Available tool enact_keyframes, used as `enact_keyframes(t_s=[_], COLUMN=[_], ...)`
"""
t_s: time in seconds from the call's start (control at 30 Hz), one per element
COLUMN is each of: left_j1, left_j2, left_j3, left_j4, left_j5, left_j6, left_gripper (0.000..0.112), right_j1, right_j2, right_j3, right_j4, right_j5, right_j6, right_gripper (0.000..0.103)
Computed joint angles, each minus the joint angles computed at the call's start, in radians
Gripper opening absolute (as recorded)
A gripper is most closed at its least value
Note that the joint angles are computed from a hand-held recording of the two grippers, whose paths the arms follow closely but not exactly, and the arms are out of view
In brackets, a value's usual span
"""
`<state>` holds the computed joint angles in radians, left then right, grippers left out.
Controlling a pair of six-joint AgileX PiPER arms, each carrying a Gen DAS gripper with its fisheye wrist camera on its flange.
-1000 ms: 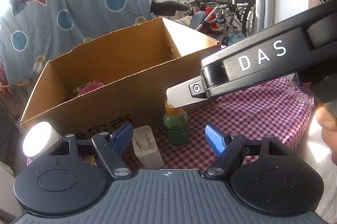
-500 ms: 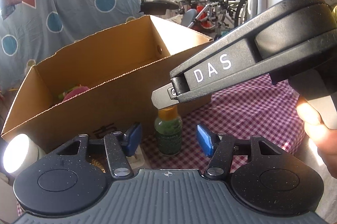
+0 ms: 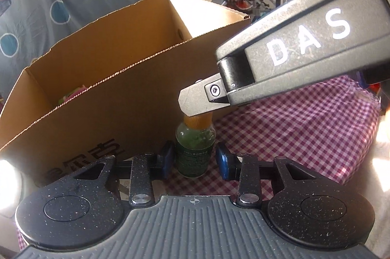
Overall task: Organize rigid objects
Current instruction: 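Lift the dropper bottle into the box and open the right tool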
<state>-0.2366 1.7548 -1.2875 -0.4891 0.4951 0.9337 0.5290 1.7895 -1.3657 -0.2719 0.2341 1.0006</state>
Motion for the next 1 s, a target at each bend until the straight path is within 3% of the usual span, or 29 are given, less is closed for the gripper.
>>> enact_keyframes(t_s=[0.33,0.6,0.77,1.0], left_j1=[0.058,0.129,0.180,0.193], left_j2=[-0.018,-0.125,-0.127,-0.061], left_j3=[-0.009,0.011,-0.111,-0.289], left_j4=[-0.100,-0.216,-0.237,-0.192], left_j5=[0.079,0.154,0.250,0.279], left_j6=[0.040,0.122,0.052,-0.059], left_gripper=[0.032,0.032,0.032,0.032], right_j1=[0.024,0.084,0.095,0.067], right_j2=[-0.009,-0.053,-0.048,0.090], right_j3=[-0.023,-0.121,-0.258,-0.589], right_j4=[-0.005,-0.086,-0.025,0.115], right_j5=[0.042,0.168,0.234,0.367], right_j6=[-0.025,-0.014,-0.159,-0.423], right_gripper=[0.020,0.020,0.020,0.021])
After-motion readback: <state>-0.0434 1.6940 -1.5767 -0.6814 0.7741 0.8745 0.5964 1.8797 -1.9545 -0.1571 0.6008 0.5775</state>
